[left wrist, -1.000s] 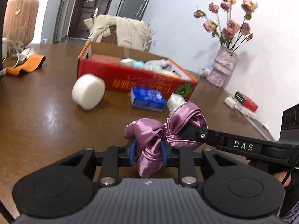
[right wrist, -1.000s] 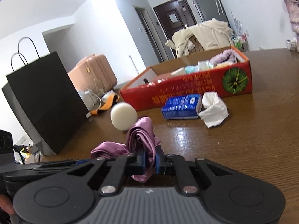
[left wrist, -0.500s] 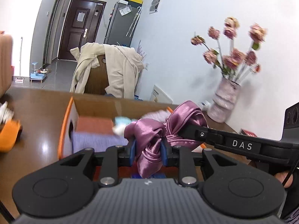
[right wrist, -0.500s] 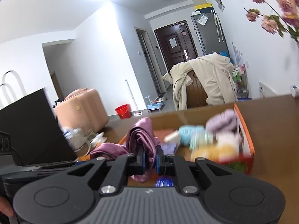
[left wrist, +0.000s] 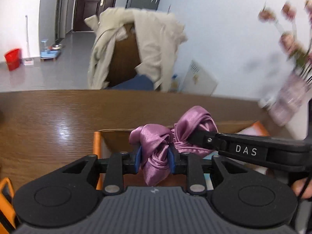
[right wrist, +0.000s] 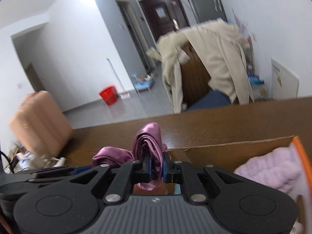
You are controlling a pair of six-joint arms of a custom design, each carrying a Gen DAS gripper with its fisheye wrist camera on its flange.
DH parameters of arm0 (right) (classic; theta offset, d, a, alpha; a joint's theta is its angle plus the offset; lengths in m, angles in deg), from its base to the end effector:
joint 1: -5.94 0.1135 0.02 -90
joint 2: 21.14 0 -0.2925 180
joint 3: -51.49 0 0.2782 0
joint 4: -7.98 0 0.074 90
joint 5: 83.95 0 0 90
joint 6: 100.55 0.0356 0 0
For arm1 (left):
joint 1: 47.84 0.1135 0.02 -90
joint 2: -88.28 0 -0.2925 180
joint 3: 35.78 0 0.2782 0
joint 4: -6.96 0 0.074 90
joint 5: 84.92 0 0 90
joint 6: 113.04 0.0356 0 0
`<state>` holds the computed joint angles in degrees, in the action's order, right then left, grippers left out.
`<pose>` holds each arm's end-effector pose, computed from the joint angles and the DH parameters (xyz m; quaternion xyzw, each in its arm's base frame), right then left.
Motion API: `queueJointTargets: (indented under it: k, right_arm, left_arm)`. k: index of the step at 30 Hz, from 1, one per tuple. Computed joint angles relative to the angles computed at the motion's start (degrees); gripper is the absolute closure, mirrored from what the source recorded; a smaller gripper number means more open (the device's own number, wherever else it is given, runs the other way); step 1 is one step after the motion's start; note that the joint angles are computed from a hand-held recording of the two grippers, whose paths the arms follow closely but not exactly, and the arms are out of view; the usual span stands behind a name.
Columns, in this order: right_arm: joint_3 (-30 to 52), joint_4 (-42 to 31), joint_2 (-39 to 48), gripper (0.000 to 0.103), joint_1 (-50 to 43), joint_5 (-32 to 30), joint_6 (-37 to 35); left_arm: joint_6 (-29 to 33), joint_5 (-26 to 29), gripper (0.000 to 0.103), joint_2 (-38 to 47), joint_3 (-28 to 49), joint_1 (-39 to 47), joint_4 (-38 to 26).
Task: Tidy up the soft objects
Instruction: 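Carry the pink bow into the box and open both grippers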
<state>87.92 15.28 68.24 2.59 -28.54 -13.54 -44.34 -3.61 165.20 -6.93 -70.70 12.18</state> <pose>0.2574 0.0052 0.1101 -0.1094 0.8845 0.2550 0.3750 0.2046 -0.0804 0.1172 -0.0179 0.9142 -0.0856 0.3957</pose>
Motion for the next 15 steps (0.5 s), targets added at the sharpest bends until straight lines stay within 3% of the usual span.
queueJointTargets:
  k: [7,10,12,15]
  right_arm:
    - [4.22,-0.29,9.87,0.090,7.68,9.58,0.95]
    - [4.22,-1.98,8.89,0.089,6.82,8.96,1.79]
    - [4.32,-4.13,7.06,0.087,5.97,8.51,1.23]
    - [3.21,-8.28,1.09,0.082,4.19,7.97,-0.99]
  left_arm:
    - [1.94,-4.92,0.070,7.13,5.30,-0.91,-5.60]
    - [1.44,-4.73,0.066,6.89,6.03,-0.89,-7.80]
    - [-0.36,-4.24,0.054,4.89,5.96,-0.48,-9.47]
    - [-2.19,-6.55,0.051,-2.10,4.57,-2.10,-13.50]
